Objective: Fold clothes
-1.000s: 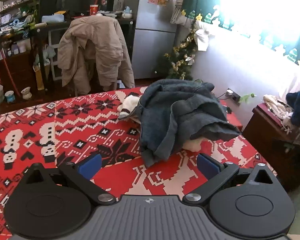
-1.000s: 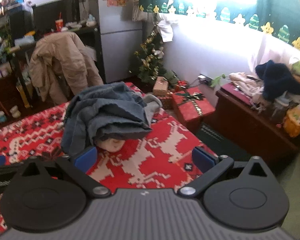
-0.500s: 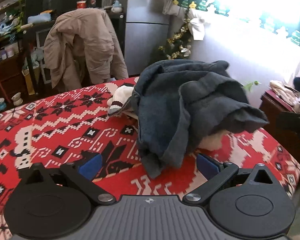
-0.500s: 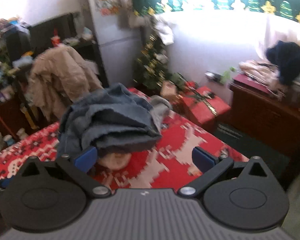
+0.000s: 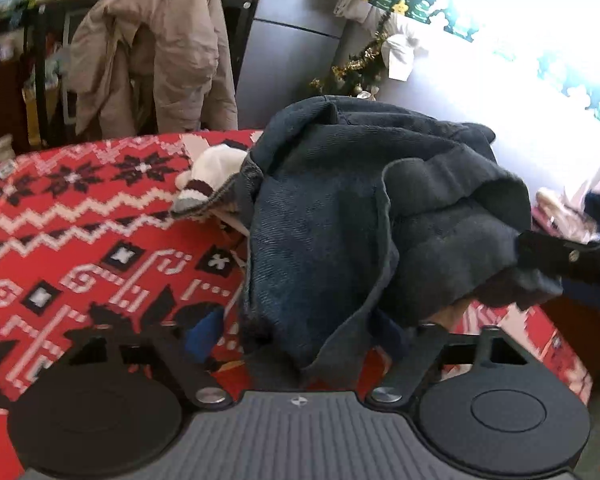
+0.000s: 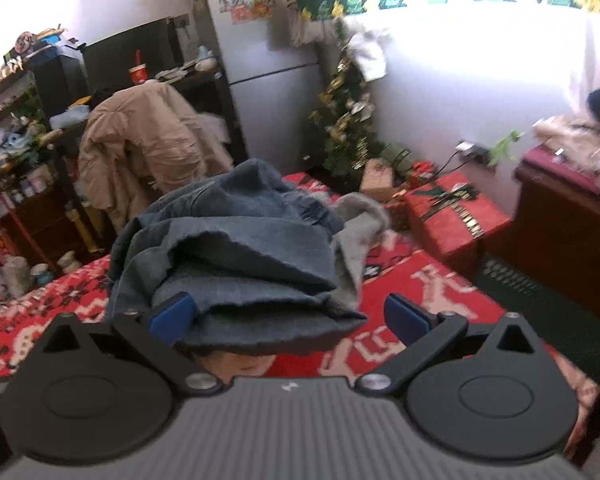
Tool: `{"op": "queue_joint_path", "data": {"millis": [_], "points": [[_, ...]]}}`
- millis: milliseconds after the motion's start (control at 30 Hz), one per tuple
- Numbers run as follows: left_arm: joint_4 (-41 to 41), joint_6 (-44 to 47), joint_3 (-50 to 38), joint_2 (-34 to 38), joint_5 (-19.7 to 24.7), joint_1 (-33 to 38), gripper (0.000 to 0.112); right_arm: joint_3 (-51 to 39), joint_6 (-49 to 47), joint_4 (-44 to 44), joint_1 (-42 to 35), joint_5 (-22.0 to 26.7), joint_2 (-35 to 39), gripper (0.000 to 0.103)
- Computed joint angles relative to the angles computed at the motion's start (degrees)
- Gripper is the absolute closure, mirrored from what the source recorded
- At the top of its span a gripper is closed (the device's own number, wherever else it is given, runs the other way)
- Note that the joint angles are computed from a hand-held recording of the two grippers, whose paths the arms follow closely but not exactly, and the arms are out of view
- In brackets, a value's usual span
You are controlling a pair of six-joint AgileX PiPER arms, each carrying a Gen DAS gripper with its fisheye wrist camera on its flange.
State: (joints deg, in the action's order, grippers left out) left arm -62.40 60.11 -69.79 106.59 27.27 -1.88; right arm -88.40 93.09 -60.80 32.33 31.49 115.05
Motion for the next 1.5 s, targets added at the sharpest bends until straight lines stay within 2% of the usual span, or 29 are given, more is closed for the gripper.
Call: {"op": "queue_joint_path", "data": {"millis": [67, 100, 133, 167, 200, 233, 300, 333, 367, 567, 667, 733, 867, 933, 1033, 1133, 1233, 1300, 1500], "points": [[1.4, -1.7, -0.9, 0.5, -0.1, -0.6, 0.067, -1.1, -1.7, 2.9, -1.8, -3.4, 1.4, 0.009], [1.9, -2.2, -0.8, 0.2, -0.6, -0.9, 0.082, -1.7, -2.6, 4.1, -2.3, -3.9, 2.0, 0.013], [2.5, -2.7, -0.7, -0.1, -1.2, -1.2, 0.090, -1.8, -2.8, 4.4, -2.5, -4.5, 2.1, 0.022], [3.1, -3.2, -0.6, -0.5, -1.8, -1.5, 0.092, -1.8, -3.2, 4.5, -2.6, -5.3, 2.1, 0.035], [3.3, -3.0, 0.3, -1.6, -3.3, -1.9, 0.094, -1.9, -4.1, 4.8, -2.6, -5.7, 2.1, 0.043], [2.3, -1.1, 1.8, -3.2, -5.3, -2.2, 0.095, -2.6, -5.6, 5.1, -2.1, -5.0, 2.2, 0.059], [-1.5, 4.4, 4.6, -6.5, -8.3, -2.4, 0.096, -4.0, -7.4, 4.4, -0.4, -2.6, 2.0, 0.075], [-2.9, 5.8, 5.4, -8.0, -8.1, -1.6, 0.096, -4.6, -8.1, 3.9, 0.5, -1.4, 1.8, 0.094], [-3.8, 6.4, 6.0, -9.5, -7.4, -0.6, 0.096, -5.1, -8.6, 3.5, 1.5, -0.3, 1.4, 0.098], [-2.1, 1.4, 5.7, -17.3, 2.9, 9.5, 0.098, -8.4, -11.5, 4.8, 6.7, 3.0, -2.2, 0.099], [-3.6, 3.7, 8.4, -23.1, 4.5, 14.0, 0.100, -11.5, -13.8, 6.8, 10.2, 5.3, -3.3, 0.099], [-4.1, 5.6, 10.5, -26.9, 7.9, 18.5, 0.100, -14.1, -15.6, 7.7, 13.5, 8.0, -3.7, 0.099], [-5.5, 9.6, 14.3, -33.9, 16.9, 30.1, 0.101, -16.8, -15.4, 7.5, 21.8, 13.3, -5.2, 0.099], [-5.7, 11.3, 15.6, -36.5, 22.9, 37.8, 0.101, -18.6, -15.1, 6.8, 26.7, 16.3, -5.4, 0.099], [-5.6, 14.6, 16.7, -38.4, 32.1, 50.3, 0.101, -22.1, -15.6, 6.9, 33.2, 20.1, -4.3, 0.099], [-3.0, 18.0, 17.7, -37.7, 38.2, 60.1, 0.101, -26.7, -17.0, 9.3, 38.4, 23.4, -1.2, 0.099], [1.4, 18.9, 18.3, -34.5, 40.1, 65.2, 0.101, -31.2, -17.7, 15.0, 41.8, 26.0, 3.4, 0.098], [3.1, 21.4, 19.8, -33.5, 39.8, 67.4, 0.101, -34.3, -17.8, 18.4, 43.9, 27.5, 6.5, 0.098], [5.2, 26.8, 22.1, -31.6, 39.7, 70.9, 0.100, -35.2, -15.8, 19.2, 48.4, 30.8, 9.8, 0.098]]}}
